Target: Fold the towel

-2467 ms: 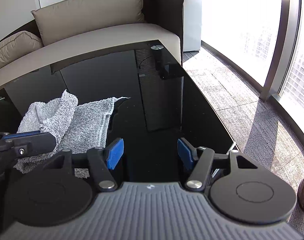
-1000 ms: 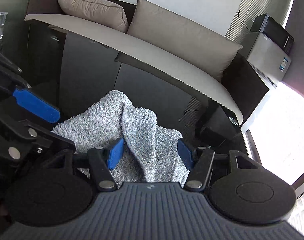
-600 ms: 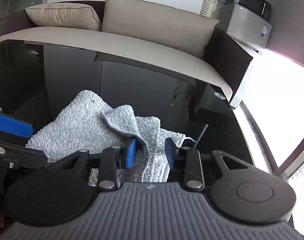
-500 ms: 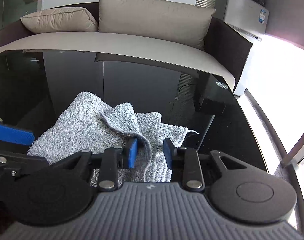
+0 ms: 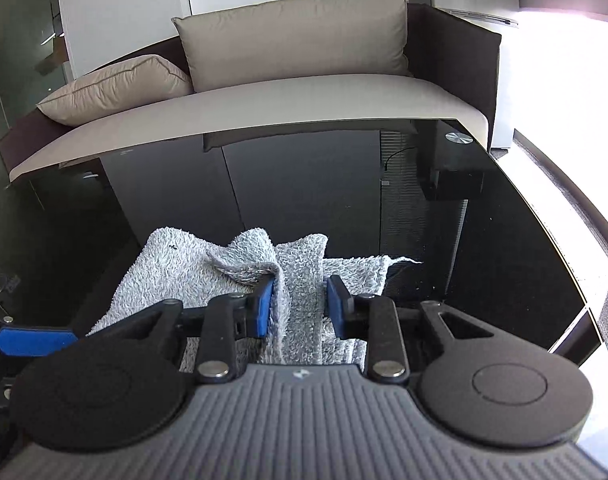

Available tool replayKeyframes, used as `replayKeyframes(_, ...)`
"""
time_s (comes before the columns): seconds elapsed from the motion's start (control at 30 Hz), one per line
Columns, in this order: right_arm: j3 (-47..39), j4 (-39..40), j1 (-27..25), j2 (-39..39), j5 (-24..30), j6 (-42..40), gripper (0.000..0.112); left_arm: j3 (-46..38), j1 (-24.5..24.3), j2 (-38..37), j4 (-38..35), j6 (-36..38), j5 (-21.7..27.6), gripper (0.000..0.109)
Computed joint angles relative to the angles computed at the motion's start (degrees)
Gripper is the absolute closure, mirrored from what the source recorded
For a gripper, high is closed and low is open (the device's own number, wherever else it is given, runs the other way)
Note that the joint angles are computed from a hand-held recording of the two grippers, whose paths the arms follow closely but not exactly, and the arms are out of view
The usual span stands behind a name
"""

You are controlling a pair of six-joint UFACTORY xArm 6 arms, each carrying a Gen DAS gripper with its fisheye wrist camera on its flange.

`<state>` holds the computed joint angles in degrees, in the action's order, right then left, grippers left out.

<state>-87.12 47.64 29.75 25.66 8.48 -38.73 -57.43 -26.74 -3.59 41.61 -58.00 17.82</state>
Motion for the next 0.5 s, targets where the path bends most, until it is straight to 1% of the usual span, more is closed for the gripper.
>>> replayKeyframes(0.03, -0.4, 2.1, 0.0, 0.0, 0.5, -1.1, 0.085, 0.0, 0.0, 0.0, 0.0, 0.0, 0.0, 0.068)
replayKeyframes(0.07, -0.6, 3.0, -0.1, 0.0, 0.7, -1.3, 0.091, 0.0, 0.0, 0.0, 0.1, -0.1, 0.0, 0.068)
replayKeyframes(0.1, -0.7, 3.7, -0.1, 0.0, 0.9, -1.3, 0.094, 0.1, 0.0, 0.0, 0.1, -0.2, 0.0, 0.068)
replayKeyframes(0.2, -0.8, 3.8, -0.4, -0.2, 1.8, 0.3, 0.103, 0.0, 0.1, 0.0, 0.2, -0.3, 0.0, 0.068)
replayKeyframes(0.33, -1.0, 7.5, -0.7, -0.4, 2.5, 0.6, 0.105, -0.2, 0.1, 0.3, 0.0, 0.0, -0.1, 0.068)
replayKeyframes(0.4, -1.0, 11.7, -0.9, -1.0, 2.9, -0.8, 0.106, -0.3, 0.1, 0.3, -0.1, 0.0, -0.1, 0.068)
replayKeyframes(0.5, -0.4, 13.3, -1.3, -1.9, 3.8, 1.1, 0.107, -0.4, 0.2, 0.4, 0.0, 0.0, -0.1, 0.068)
